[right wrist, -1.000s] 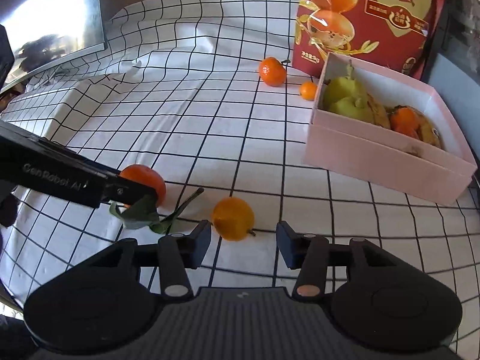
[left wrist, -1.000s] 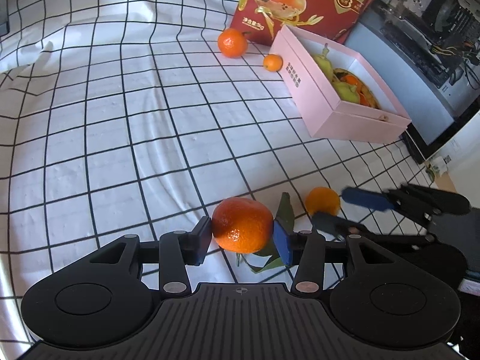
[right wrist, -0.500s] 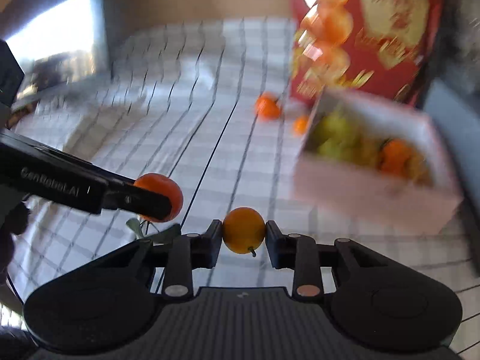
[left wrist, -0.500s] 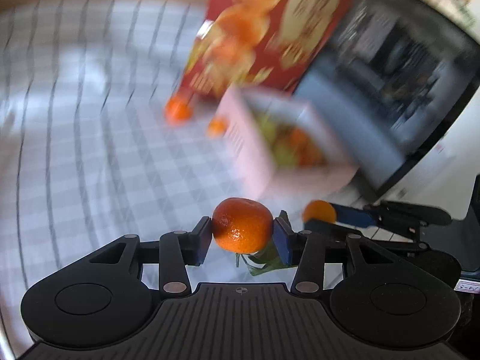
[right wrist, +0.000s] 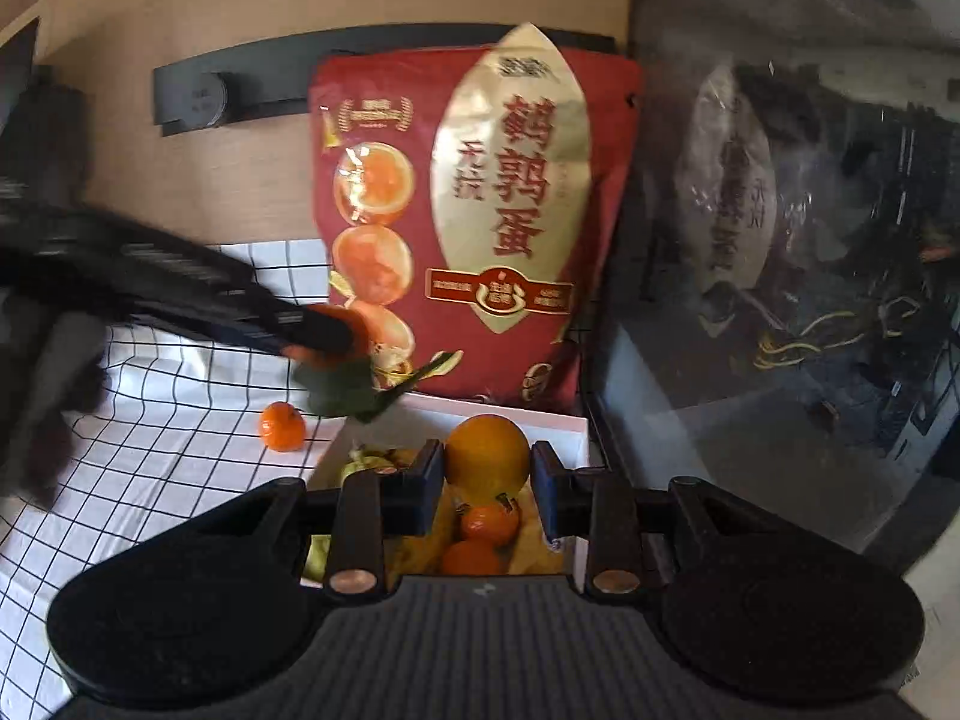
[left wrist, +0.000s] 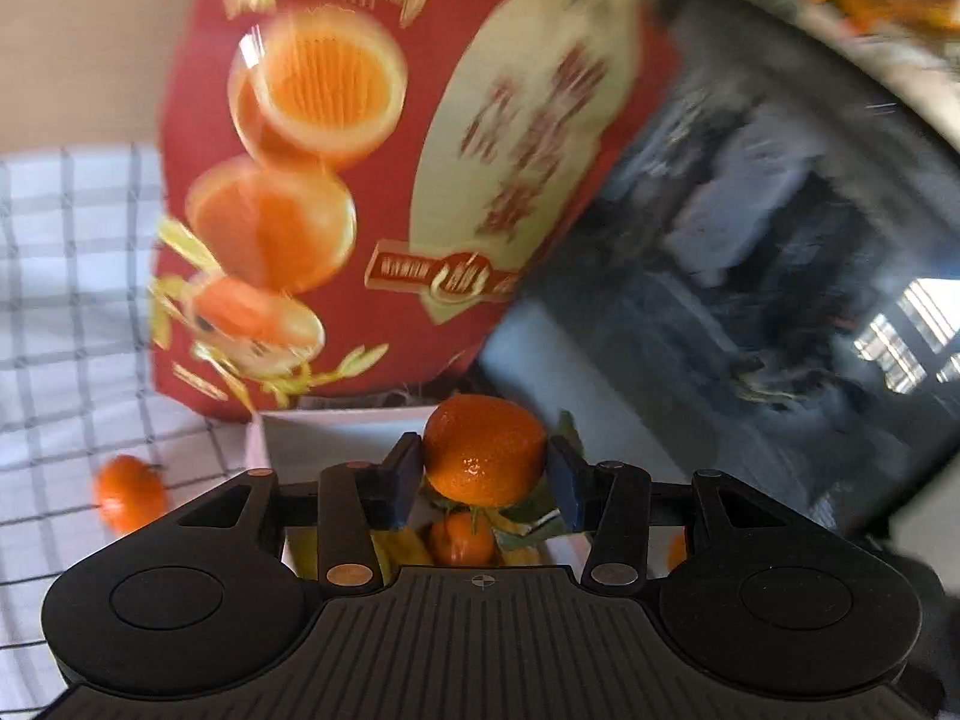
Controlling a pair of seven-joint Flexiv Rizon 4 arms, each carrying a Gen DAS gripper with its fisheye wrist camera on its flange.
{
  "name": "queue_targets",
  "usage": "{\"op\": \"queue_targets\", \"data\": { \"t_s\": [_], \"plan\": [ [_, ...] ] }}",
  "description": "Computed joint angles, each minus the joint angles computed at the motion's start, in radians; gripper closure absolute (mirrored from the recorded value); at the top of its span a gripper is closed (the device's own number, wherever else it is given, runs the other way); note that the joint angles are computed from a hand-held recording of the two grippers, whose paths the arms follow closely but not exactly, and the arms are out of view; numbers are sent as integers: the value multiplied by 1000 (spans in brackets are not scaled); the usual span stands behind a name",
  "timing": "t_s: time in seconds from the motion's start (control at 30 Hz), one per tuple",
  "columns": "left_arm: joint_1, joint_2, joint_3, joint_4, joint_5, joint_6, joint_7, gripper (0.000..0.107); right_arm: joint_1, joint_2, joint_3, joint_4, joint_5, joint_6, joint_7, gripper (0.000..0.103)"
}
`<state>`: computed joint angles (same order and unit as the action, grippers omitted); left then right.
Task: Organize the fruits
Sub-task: 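Drop both tangerines into the pink box, opening the left and right tools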
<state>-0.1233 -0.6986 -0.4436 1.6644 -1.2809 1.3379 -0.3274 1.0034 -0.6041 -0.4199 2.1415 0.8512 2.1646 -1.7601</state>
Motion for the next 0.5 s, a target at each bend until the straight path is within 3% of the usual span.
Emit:
{"op": "queue_targets", "data": {
  "t_s": [0.07, 0.17, 0.3, 0.4, 0.43, 0.5],
  "plan": [
    [-57, -75, 79, -83, 157, -23, -168, 58, -98, -17, 80, 2, -77, 28, 31, 72],
    [-51, -117, 54, -116, 200, 28, -206, 58, -209, -46, 166, -3, -163, 62, 76, 72],
    [62, -103, -128, -47, 94, 198, -92, 58, -278, -87, 196, -38, -223, 74, 105, 72],
    [177, -121, -318, 1, 20, 406, 9, 58, -291, -132, 175, -95, -237, 88, 108, 72],
    [205, -131, -352, 12, 25, 452, 8, 58, -290, -158, 158, -129, -234, 91, 103, 72],
    [225, -129, -353, 42, 42, 500, -18, 58, -257, -197, 99, -191, -197, 50, 78, 71]
  ]
}}
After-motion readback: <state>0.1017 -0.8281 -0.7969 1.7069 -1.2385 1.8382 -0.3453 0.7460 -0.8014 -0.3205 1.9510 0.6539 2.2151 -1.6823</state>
